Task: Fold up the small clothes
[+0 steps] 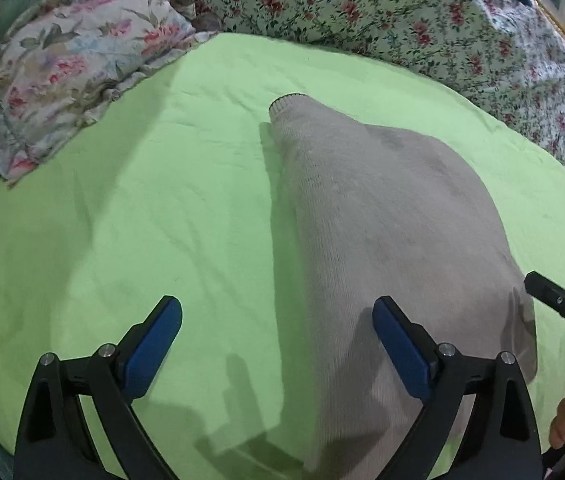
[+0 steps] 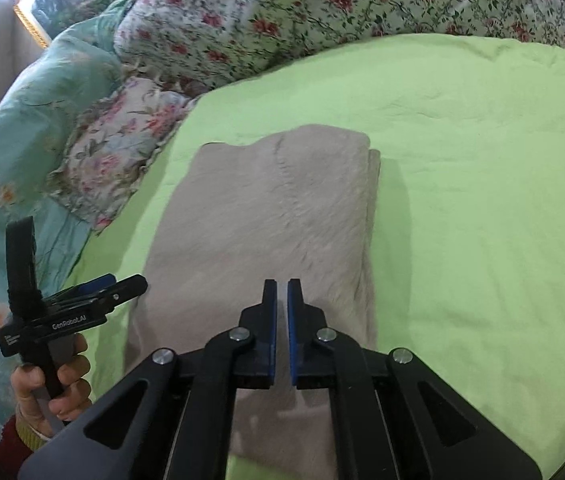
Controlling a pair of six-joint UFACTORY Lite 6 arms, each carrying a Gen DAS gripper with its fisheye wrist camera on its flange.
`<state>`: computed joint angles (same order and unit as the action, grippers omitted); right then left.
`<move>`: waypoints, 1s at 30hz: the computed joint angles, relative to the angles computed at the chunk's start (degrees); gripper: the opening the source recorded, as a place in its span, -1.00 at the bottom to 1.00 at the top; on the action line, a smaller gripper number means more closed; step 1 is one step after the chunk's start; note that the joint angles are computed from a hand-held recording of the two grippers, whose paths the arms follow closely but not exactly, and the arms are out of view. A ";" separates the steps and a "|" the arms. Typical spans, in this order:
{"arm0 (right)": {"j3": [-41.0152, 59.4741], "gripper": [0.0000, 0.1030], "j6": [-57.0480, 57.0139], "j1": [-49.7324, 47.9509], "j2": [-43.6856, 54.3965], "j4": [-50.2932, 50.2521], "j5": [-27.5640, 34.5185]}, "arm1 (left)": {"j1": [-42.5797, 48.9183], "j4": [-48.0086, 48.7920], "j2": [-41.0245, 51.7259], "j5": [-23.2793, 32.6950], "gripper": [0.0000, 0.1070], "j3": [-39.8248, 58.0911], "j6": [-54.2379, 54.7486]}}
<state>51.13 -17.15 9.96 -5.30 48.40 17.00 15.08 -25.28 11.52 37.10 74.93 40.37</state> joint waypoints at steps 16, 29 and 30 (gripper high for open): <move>-15.67 -0.17 59.21 19.64 -26.53 -50.98 4.81 | 10.28 -1.74 -36.56 4.09 0.81 -32.93 15.93; -23.23 0.24 87.46 37.43 -35.53 -71.88 15.87 | 20.26 -1.88 -49.00 10.79 0.81 -42.34 24.79; -23.32 0.26 88.32 38.07 -35.77 -72.61 16.47 | 19.98 -1.40 -49.80 10.77 0.81 -42.83 24.58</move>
